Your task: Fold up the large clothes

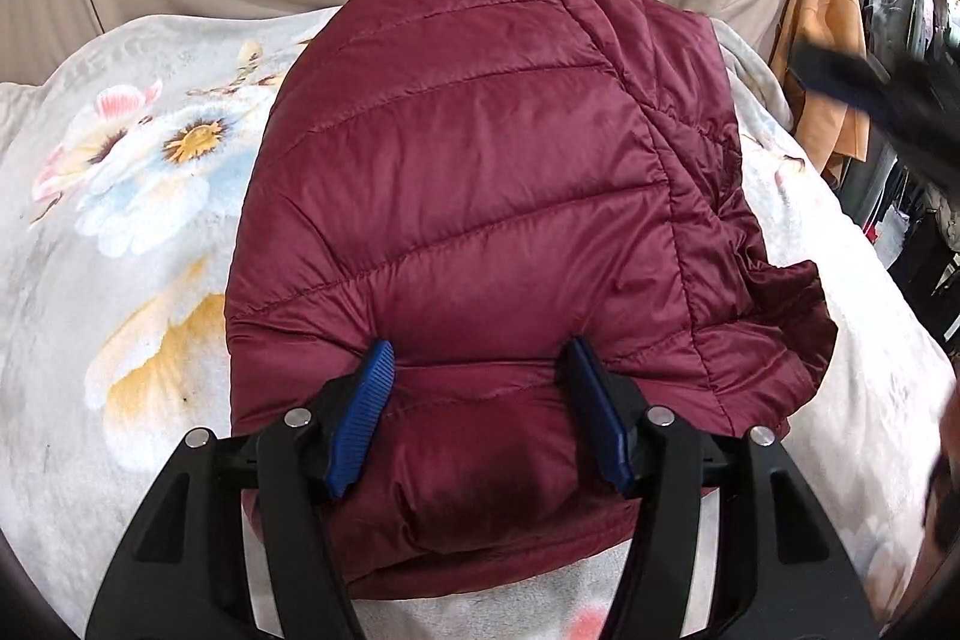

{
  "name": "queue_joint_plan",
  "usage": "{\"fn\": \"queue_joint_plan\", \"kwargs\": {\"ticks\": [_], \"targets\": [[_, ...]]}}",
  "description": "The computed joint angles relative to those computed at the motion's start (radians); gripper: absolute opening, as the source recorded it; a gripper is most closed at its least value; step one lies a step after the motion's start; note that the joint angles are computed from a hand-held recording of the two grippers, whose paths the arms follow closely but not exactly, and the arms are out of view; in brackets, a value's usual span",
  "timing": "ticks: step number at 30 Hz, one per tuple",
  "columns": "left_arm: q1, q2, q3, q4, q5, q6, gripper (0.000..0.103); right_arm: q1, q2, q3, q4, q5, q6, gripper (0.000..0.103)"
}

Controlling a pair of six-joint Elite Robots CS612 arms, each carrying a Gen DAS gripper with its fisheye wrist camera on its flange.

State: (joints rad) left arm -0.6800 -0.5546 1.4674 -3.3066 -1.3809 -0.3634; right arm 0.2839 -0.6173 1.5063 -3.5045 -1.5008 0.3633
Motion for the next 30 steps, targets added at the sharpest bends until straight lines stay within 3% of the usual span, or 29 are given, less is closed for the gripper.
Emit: {"fn": "queue_joint_plan", "kwargs": {"ticks": [4,6,8,10,13,16,19,22,27,30], "targets": [[0.003,0.0,-0.001,0.0,-0.008,-0.001,0.057,0.005,0.073,-0.177,0.117,0.009,0.016,0.006],[0.006,0.0,-0.002,-0.002,-0.019,-0.001,0.057,0.017,0.114,-0.264,0.19,-0.093,0.003,0.005],[0.009,0.0,0.001,-0.013,-0.036,-0.001,0.058,0.016,0.148,-0.322,0.272,-0.14,0.02,0.001],[0.013,0.002,0.003,-0.04,-0.069,0.012,0.058,-0.003,0.184,-0.366,0.377,-0.093,0.078,0.0],[0.015,0.002,0.002,-0.05,-0.094,0.014,0.058,-0.038,0.22,-0.369,0.356,0.044,0.166,0.0],[0.022,-0.003,0.008,-0.061,-0.128,-0.015,0.058,-0.041,0.227,-0.371,0.354,0.062,0.171,0.0],[0.035,-0.026,0.029,-0.096,-0.164,-0.081,0.058,-0.03,0.232,-0.379,0.371,0.013,0.149,0.0],[0.028,-0.037,0.03,-0.098,-0.095,-0.058,0.058,-0.03,0.234,-0.384,0.377,0.01,0.149,0.0],[0.025,-0.018,-0.043,0.066,-0.055,-0.059,0.058,-0.039,0.232,-0.382,0.382,0.036,0.15,0.0],[0.01,-0.015,-0.043,0.087,0.011,-0.041,0.06,-0.037,0.185,-0.322,0.37,0.015,0.148,0.004]]}}
